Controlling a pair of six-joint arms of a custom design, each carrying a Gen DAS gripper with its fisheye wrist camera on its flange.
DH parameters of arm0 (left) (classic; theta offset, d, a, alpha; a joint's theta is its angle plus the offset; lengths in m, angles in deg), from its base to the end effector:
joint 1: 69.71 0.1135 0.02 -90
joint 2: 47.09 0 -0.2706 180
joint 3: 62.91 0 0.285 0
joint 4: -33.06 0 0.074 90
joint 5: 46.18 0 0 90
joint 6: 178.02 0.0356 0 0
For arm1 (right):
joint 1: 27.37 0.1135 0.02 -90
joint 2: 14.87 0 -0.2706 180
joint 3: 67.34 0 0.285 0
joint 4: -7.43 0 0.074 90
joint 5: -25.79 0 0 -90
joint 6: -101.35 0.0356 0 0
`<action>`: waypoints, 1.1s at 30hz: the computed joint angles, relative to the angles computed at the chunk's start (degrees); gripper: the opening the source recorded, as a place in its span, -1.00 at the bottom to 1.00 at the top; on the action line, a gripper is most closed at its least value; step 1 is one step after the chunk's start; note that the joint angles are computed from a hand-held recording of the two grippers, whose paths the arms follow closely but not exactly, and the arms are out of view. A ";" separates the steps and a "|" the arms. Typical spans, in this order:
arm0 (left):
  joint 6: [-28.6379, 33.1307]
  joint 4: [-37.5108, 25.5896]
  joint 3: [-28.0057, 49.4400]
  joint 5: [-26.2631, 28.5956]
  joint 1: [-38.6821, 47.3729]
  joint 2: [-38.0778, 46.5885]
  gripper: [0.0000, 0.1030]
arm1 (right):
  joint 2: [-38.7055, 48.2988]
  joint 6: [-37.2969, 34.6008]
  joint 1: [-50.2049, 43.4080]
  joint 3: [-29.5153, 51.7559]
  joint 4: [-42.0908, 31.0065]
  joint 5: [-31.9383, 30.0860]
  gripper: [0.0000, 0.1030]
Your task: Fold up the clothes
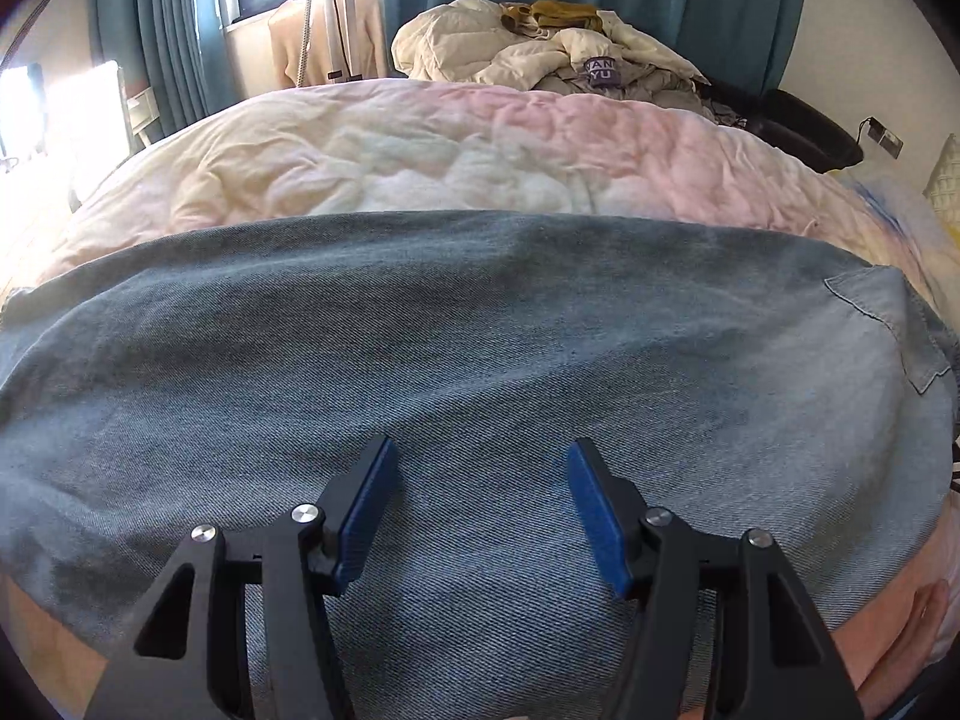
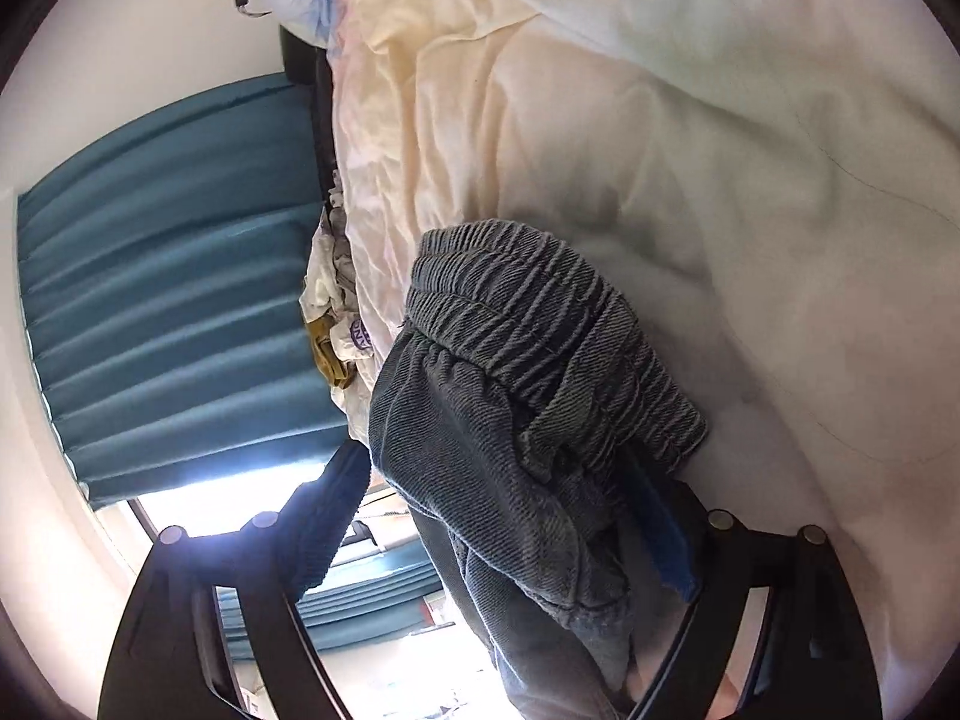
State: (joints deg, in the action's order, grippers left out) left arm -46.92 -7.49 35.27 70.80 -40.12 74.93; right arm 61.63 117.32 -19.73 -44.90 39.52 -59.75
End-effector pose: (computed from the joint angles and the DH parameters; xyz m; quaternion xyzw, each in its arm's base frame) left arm 0.4166 0.2180 0.1324 0.1465 0.9383 -0.0609 0.3074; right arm 0.2240 0.0273 0.1049 0.6409 0.5251 0.4501 0.3330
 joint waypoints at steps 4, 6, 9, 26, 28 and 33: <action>-0.71 1.13 -0.56 -0.06 0.02 0.52 0.18 | -5.63 -11.72 1.01 4.08 -6.43 3.33 0.67; -1.15 1.24 -0.50 0.14 0.15 0.82 0.19 | -7.91 -20.37 1.88 7.12 -9.59 4.46 0.67; -1.64 2.56 -1.30 1.02 0.51 0.97 0.19 | -9.27 -29.82 3.06 10.71 -13.88 5.37 0.67; -2.24 6.28 -3.21 1.47 0.66 0.97 0.23 | -3.92 -3.76 -1.52 2.67 -11.11 -6.01 0.74; -2.39 7.41 -3.96 1.90 0.91 0.85 0.26 | -0.08 -4.43 -2.25 5.58 -12.84 -7.18 0.75; -2.77 10.81 -5.65 2.78 1.02 0.86 0.31 | 6.58 -11.01 -4.08 9.18 -10.42 -7.91 0.76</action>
